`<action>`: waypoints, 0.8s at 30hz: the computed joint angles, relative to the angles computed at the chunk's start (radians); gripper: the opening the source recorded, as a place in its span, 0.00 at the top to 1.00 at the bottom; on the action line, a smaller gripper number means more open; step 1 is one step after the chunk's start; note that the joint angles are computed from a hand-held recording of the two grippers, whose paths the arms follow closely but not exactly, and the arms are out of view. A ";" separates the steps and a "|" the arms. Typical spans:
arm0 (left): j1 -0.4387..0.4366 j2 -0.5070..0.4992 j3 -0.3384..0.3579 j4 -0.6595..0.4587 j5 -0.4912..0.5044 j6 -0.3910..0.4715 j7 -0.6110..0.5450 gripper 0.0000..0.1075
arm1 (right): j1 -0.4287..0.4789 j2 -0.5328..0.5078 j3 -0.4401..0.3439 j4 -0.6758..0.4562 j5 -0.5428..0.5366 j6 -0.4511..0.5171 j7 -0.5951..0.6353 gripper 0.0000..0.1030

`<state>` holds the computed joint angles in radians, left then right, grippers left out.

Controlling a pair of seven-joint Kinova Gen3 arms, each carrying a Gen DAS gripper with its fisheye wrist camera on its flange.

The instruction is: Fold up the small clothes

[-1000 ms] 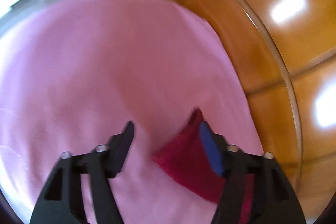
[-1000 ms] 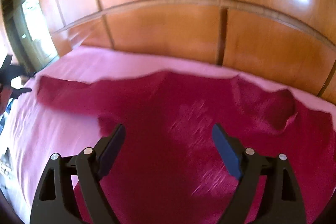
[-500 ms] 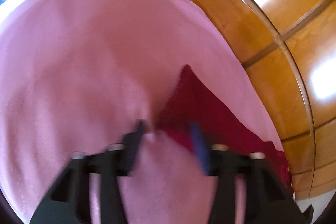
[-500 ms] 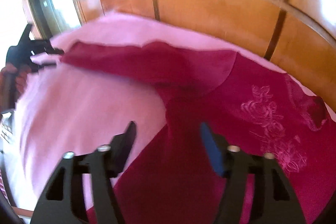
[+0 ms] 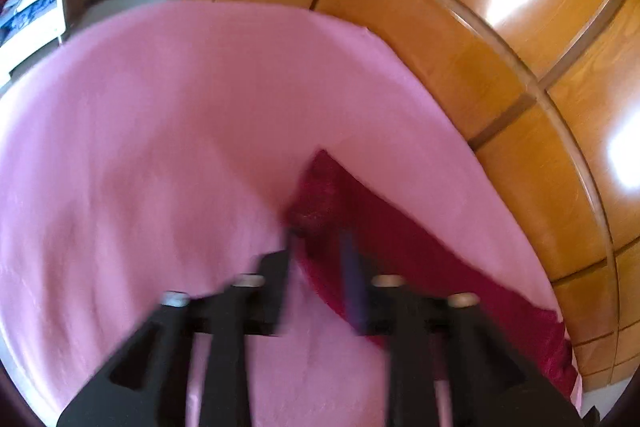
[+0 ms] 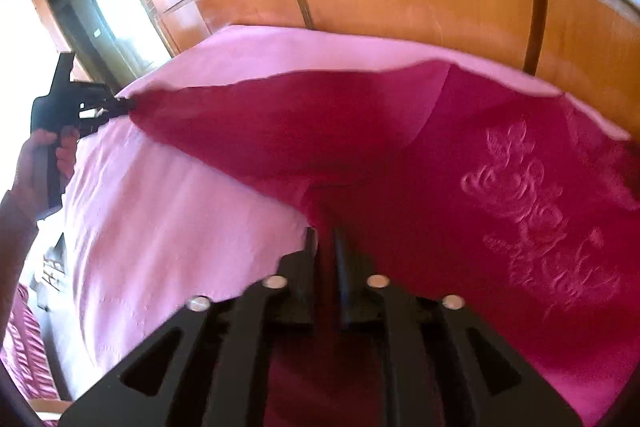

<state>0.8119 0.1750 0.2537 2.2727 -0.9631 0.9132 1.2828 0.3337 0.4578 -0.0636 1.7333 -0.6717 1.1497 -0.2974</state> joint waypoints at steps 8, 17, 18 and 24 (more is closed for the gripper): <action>0.188 0.102 0.088 -0.089 -0.284 -0.008 0.047 0.39 | 0.156 -0.034 0.089 -0.057 -0.018 0.075 0.024 0.33; 0.325 0.287 0.072 -0.235 -0.622 -0.289 0.094 0.41 | 0.393 -0.014 0.217 -0.187 0.175 -0.018 -0.019 0.32; 0.333 0.308 0.078 -0.258 -0.624 -0.292 0.090 0.43 | 0.437 -0.011 0.216 -0.203 0.181 0.005 0.001 0.32; 0.388 0.372 0.045 -0.369 -0.485 -0.284 -0.051 0.74 | 0.541 -0.065 0.211 -0.163 0.209 0.040 0.109 0.31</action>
